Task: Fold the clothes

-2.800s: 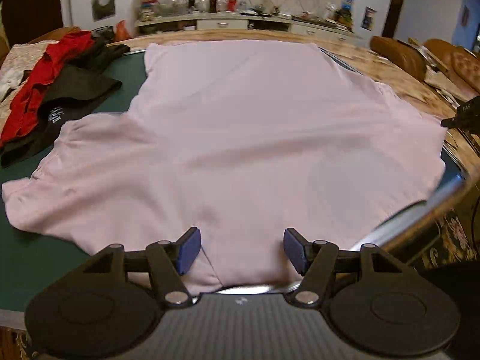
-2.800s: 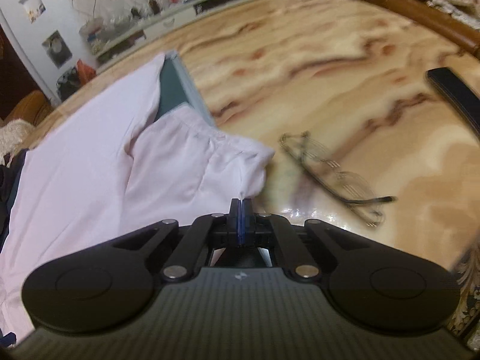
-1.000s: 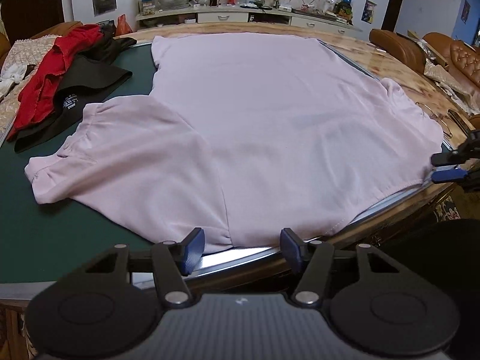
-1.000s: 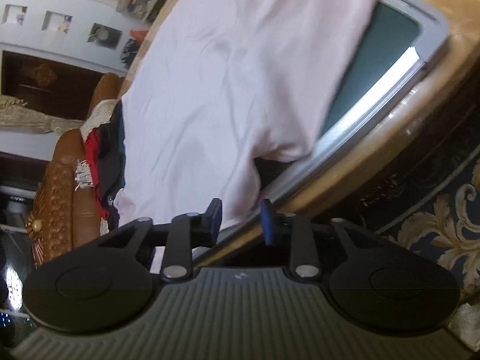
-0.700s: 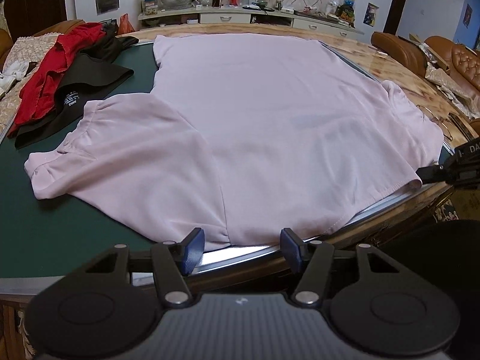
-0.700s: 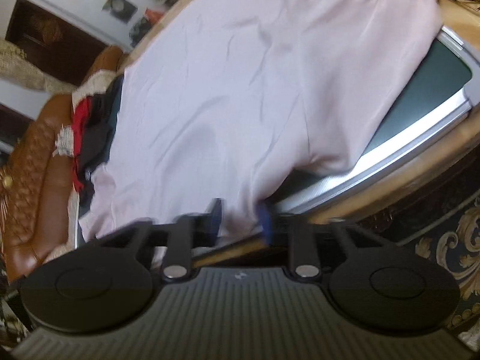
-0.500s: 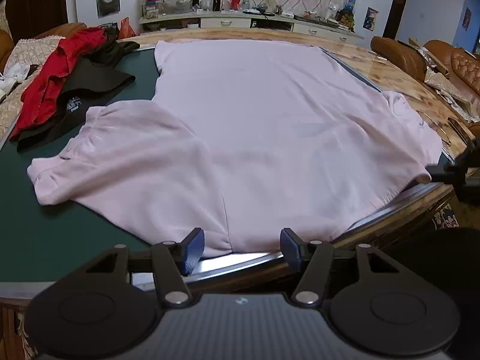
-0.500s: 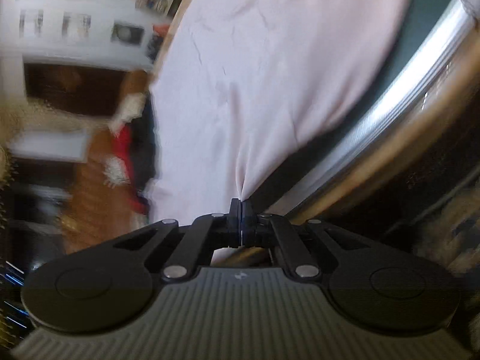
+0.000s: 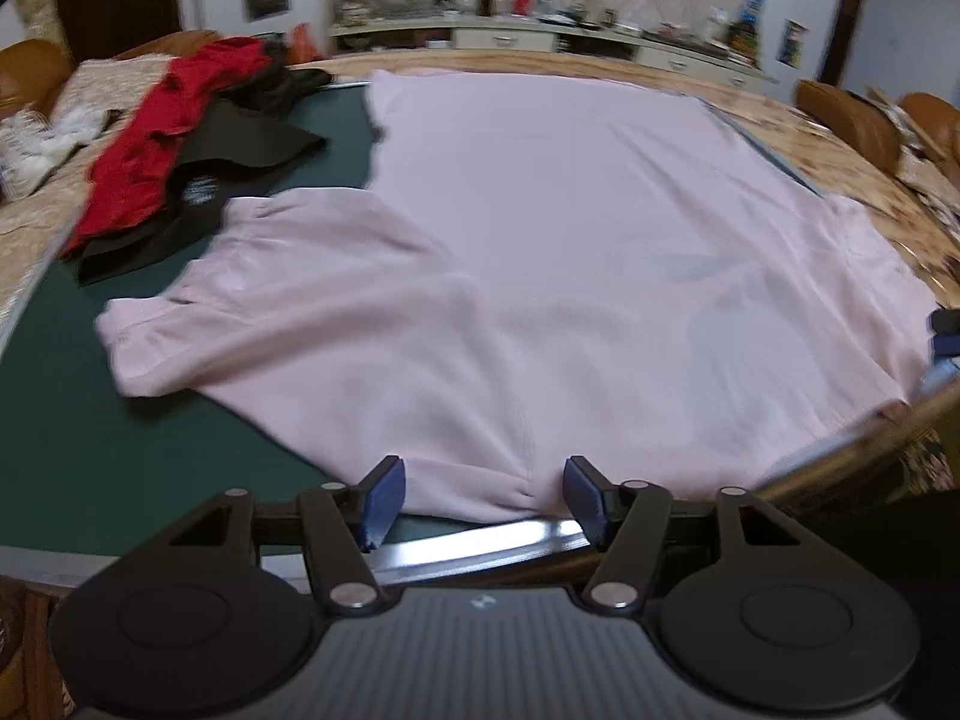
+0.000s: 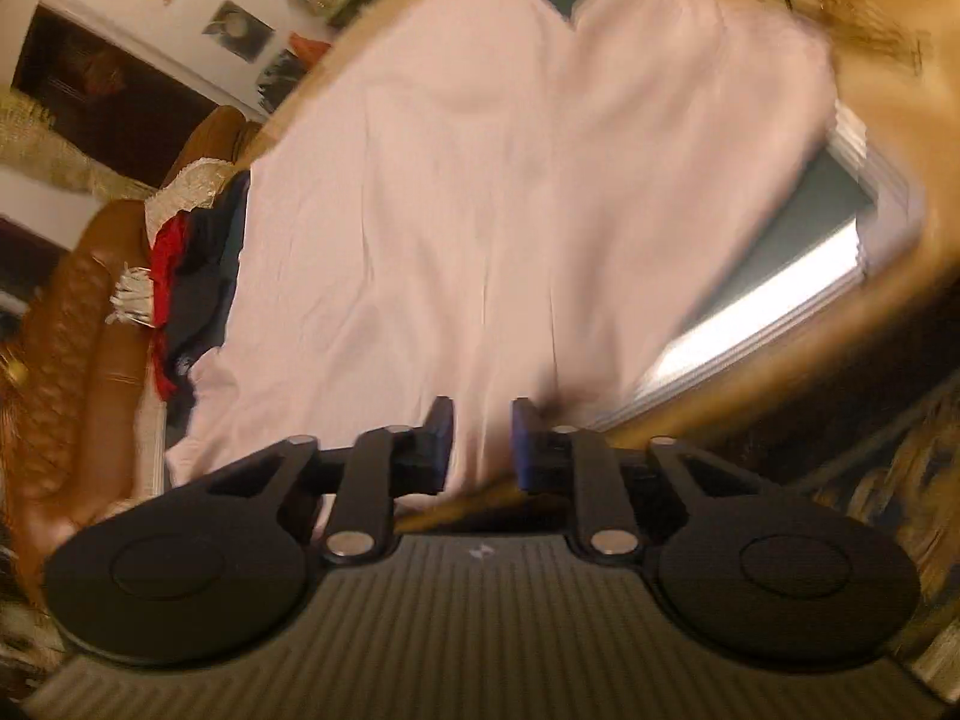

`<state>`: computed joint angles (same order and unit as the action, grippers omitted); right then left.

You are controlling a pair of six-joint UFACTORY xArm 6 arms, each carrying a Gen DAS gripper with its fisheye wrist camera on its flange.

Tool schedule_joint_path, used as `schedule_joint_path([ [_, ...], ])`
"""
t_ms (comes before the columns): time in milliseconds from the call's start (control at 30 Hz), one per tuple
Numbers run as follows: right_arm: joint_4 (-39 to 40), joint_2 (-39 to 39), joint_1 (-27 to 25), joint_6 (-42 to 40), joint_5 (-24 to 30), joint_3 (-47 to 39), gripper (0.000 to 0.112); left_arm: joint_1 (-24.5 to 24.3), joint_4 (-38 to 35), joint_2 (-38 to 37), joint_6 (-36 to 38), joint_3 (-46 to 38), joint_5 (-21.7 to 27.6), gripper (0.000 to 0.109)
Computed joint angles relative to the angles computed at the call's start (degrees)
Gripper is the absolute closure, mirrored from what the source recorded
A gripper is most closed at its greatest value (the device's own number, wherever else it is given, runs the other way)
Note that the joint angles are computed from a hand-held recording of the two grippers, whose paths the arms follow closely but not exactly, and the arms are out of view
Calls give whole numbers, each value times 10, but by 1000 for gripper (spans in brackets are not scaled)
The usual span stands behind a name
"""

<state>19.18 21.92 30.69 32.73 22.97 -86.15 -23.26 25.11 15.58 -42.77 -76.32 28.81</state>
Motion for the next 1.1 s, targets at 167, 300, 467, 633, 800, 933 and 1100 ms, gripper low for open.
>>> schedule_joint_path([
  [167,-221,33,-29,98,8,-39,70,20,18,-8,-71,4,31,39],
  [300,-231,89,-48,70,49,-115,70,32,31,-8,-101,3,50,39],
  [467,-274,168,-51,78,138,-231,71,32,53,7,-95,-21,82,39],
  [633,-445,180,-37,145,255,-265,71,32,48,18,-86,-39,99,36],
  [800,-457,183,-33,117,283,-278,73,40,49,24,-102,-53,123,35],
  [933,-497,188,-34,148,272,-282,71,44,40,12,-99,-37,115,36],
  [1100,-441,150,-78,232,208,-215,70,44,35,1,-109,-23,112,36],
])
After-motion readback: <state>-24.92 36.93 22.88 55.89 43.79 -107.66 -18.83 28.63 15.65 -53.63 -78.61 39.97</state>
